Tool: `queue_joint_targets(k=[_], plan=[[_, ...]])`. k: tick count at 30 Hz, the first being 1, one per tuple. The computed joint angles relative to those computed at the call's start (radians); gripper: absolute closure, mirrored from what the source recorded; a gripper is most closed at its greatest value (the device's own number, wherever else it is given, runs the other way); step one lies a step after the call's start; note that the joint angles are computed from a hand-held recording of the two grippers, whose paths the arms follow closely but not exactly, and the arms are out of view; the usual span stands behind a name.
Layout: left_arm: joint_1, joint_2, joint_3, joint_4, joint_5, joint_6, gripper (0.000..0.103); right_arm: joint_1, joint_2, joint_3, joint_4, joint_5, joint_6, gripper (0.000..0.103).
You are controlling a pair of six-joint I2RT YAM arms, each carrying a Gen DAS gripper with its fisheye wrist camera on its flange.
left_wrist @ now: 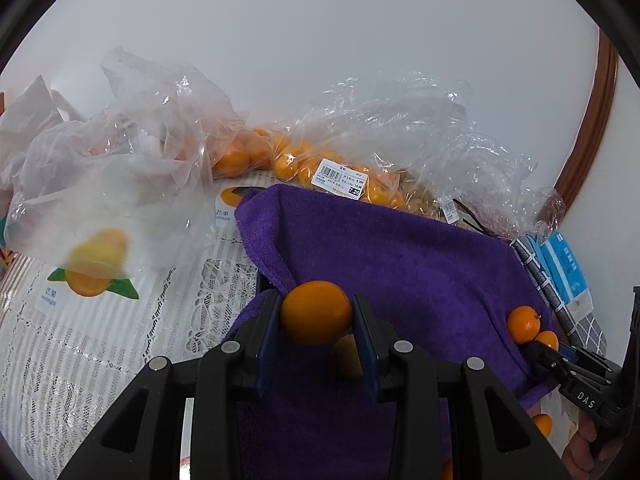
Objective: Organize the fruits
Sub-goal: 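Set both oranges on the purple towel beside the placed fruits and open both tools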
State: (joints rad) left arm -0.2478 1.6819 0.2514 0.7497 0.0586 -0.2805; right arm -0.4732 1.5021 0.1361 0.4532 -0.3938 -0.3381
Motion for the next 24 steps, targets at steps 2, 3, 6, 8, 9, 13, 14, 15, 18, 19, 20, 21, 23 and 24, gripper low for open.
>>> queue_joint_targets(k=[2, 3, 6, 8, 9, 13, 14, 15, 18, 19, 20, 21, 23, 24], plan=[[-0.005, 0.002, 0.005, -0.005, -0.003, 0.003, 0.069, 0.006, -0.007, -0.008, 0.009, 0.012, 0.004, 0.071], [-0.005, 0.002, 0.005, -0.006, -0.001, 0.003, 0.069, 0.004, -0.011, -0.008, 0.002, 0.009, 0.004, 0.071], [-0.004, 0.001, 0.006, -0.008, 0.001, 0.004, 0.069, 0.005, -0.02, -0.014, 0.003, 0.008, 0.001, 0.071], [-0.005, 0.001, 0.006, -0.007, -0.003, 0.005, 0.069, 0.018, -0.02, -0.023, 0.02, 0.027, 0.003, 0.071], [-0.005, 0.001, 0.006, -0.006, -0.008, 0.008, 0.069, 0.023, -0.022, -0.026, 0.025, 0.031, 0.005, 0.07], [-0.003, -0.006, 0.009, -0.018, 0.004, 0.023, 0.063, 0.011, -0.095, -0.056, 0.012, 0.011, 0.0, 0.056], [-0.007, -0.009, 0.007, -0.018, -0.001, 0.026, 0.062, -0.002, -0.137, -0.069, 0.0, -0.004, -0.002, 0.054], [-0.014, -0.014, 0.004, -0.017, -0.01, 0.031, 0.06, -0.01, -0.164, -0.074, -0.014, -0.011, 0.001, 0.051], [-0.02, -0.023, -0.004, -0.006, -0.015, 0.036, 0.056, -0.038, -0.344, -0.089, -0.148, -0.011, 0.03, 0.049], [-0.02, -0.027, -0.01, 0.003, -0.015, 0.037, 0.055, -0.053, -0.44, -0.097, -0.221, -0.012, 0.042, 0.048], [-0.021, -0.031, -0.019, 0.019, -0.018, 0.037, 0.055, -0.074, -0.539, -0.104, -0.302, -0.021, 0.045, 0.047], [-0.022, -0.035, -0.027, 0.032, -0.025, 0.037, 0.055, -0.11, -0.661, -0.105, -0.418, -0.049, 0.033, 0.045], [-0.022, -0.046, -0.043, 0.052, -0.039, 0.033, 0.055, -0.176, -0.872, -0.098, -0.63, -0.088, -0.011, 0.045], [-0.018, -0.053, -0.051, 0.06, -0.039, 0.033, 0.055, -0.199, -0.971, -0.092, -0.725, -0.087, -0.027, 0.045]])
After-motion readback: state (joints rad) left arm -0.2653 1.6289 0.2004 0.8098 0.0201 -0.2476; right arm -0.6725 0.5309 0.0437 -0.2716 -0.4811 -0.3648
